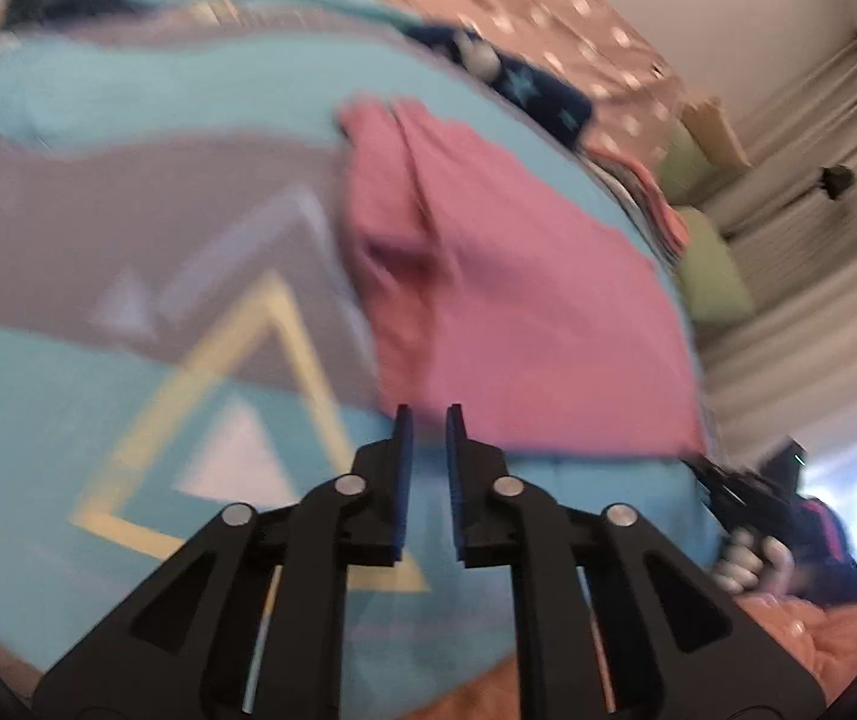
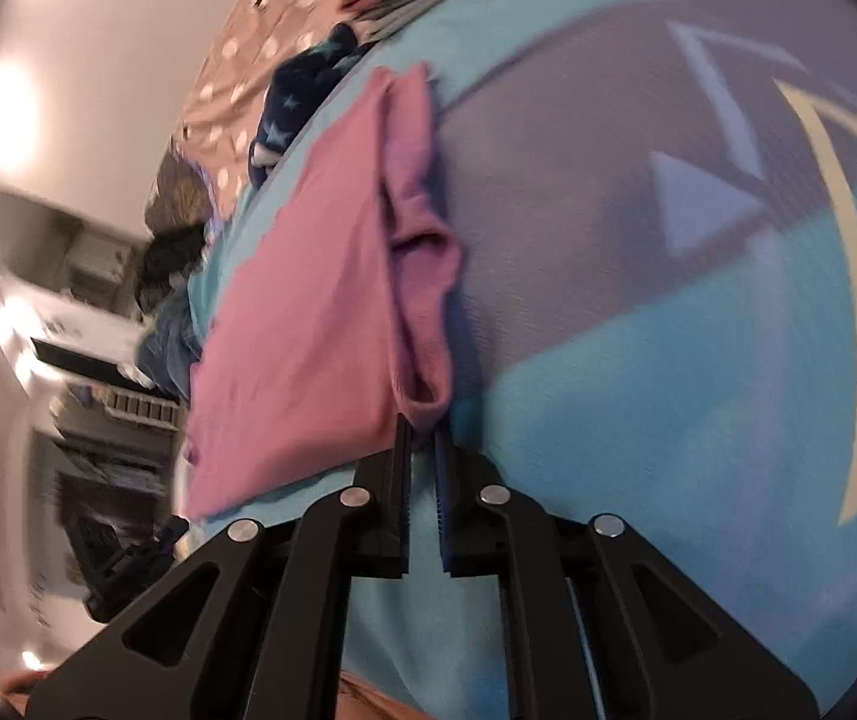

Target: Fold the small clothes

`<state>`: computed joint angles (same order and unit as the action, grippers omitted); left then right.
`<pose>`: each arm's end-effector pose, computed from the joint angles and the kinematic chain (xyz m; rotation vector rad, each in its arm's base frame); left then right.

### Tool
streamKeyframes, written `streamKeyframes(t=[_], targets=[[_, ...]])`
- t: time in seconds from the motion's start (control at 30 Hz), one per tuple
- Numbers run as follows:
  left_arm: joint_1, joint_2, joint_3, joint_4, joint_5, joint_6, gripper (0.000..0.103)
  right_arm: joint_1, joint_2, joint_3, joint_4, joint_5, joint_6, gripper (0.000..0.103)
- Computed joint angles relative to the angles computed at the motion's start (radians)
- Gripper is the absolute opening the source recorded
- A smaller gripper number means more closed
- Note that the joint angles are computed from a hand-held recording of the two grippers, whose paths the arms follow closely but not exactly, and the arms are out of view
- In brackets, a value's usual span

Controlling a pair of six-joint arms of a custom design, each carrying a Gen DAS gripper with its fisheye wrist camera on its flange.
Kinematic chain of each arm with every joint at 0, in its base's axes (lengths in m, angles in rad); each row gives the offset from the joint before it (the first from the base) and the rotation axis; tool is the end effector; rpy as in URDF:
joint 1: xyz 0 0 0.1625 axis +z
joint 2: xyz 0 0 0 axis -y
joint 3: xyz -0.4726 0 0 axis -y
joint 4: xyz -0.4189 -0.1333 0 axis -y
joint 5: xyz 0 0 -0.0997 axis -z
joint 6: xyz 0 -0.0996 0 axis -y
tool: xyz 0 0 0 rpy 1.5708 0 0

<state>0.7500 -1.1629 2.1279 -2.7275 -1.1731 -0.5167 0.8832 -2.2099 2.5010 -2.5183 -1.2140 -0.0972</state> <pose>-0.2790 -0.4948 0.1808 0.3825 2.8662 -0.5793 -0.0322 -0.3040 0.4085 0.6652 2.7924 -1.0991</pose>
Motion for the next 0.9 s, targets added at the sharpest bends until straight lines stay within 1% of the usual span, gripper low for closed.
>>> streamKeyframes(t=[0.03, 0.07, 0.1, 0.13, 0.17, 0.2, 0.23, 0.27, 0.3, 0.33, 0.47, 0.5, 0.53, 0.57, 0.6, 0.67, 0.7, 0.73, 0.77, 0.83, 0.87, 0.9], targets=[[-0.016, -0.006, -0.008, -0.001, 0.049, 0.011, 0.015, -0.019, -0.011, -0.001, 0.015, 0.022, -0.01, 0.012], [-0.035, -0.003, -0.026, -0.013, 0.093, 0.048, 0.018, -0.025, -0.02, 0.0, 0.004, 0.027, -0.022, 0.017], [-0.046, 0.012, -0.048, -0.03, 0.111, 0.09, 0.024, -0.021, -0.023, 0.004, -0.023, 0.022, -0.029, 0.02], [-0.057, 0.029, -0.066, -0.05, 0.118, 0.13, 0.028, -0.022, -0.026, 0.009, -0.042, 0.025, -0.038, 0.022], [-0.065, 0.064, -0.097, -0.081, 0.102, 0.178, 0.032, -0.033, -0.028, 0.014, -0.052, 0.048, -0.049, 0.022], [-0.066, 0.098, -0.129, -0.097, 0.061, 0.212, 0.034, -0.056, -0.037, 0.02, -0.045, 0.077, -0.063, 0.022], [-0.063, 0.152, -0.179, -0.099, -0.012, 0.25, 0.034, -0.068, -0.037, 0.027, -0.053, 0.098, -0.067, 0.022], [-0.063, 0.196, -0.218, -0.084, -0.067, 0.273, 0.036, -0.083, -0.043, 0.035, -0.059, 0.12, -0.079, 0.022], [-0.064, 0.243, -0.267, -0.05, -0.107, 0.297, 0.036, -0.087, -0.049, 0.043, -0.071, 0.124, -0.091, 0.022], [-0.067, 0.277, -0.301, -0.022, -0.133, 0.316, 0.036, -0.09, -0.054, 0.046, -0.078, 0.122, -0.109, 0.022], [-0.086, 0.486, -0.548, 0.177, -0.263, 0.434, 0.036, -0.053, -0.074, 0.064, -0.149, 0.096, -0.202, 0.022], [-0.09, 0.54, -0.615, 0.23, -0.284, 0.446, 0.036, -0.049, -0.077, 0.064, -0.159, 0.105, -0.233, 0.022], [-0.091, 0.578, -0.665, 0.272, -0.3, 0.456, 0.036, -0.056, -0.082, 0.063, -0.157, 0.127, -0.271, 0.024], [-0.094, 0.634, -0.74, 0.333, -0.323, 0.467, 0.036, -0.056, -0.076, 0.057, -0.153, 0.149, -0.312, 0.025], [-0.097, 0.682, -0.805, 0.378, -0.331, 0.472, 0.036, -0.051, -0.061, 0.048, -0.147, 0.163, -0.342, 0.025], [-0.106, 0.774, -0.927, 0.476, -0.343, 0.491, 0.036, -0.044, -0.023, 0.016, -0.1, 0.196, -0.412, 0.028], [-0.111, 0.804, -0.963, 0.502, -0.334, 0.493, 0.036, -0.037, -0.001, -0.001, -0.078, 0.196, -0.431, 0.029], [-0.117, 0.85, -1.027, 0.551, -0.321, 0.5, 0.036, -0.024, 0.032, -0.023, -0.062, 0.184, -0.444, 0.03], [-0.117, 0.892, -1.086, 0.587, -0.315, 0.503, 0.036, -0.039, 0.031, -0.031, -0.029, 0.189, -0.466, 0.03], [-0.123, 0.938, -1.149, 0.636, -0.289, 0.502, 0.036, -0.032, 0.074, -0.058, -0.001, 0.18, -0.464, 0.03], [-0.12, 0.964, -1.189, 0.662, -0.274, 0.497, 0.036, -0.053, 0.08, -0.072, 0.058, 0.203, -0.486, 0.03], [-0.116, 0.98, -1.214, 0.678, -0.276, 0.489, 0.036, -0.063, 0.092, -0.085, 0.1, 0.218, -0.505, 0.03]])
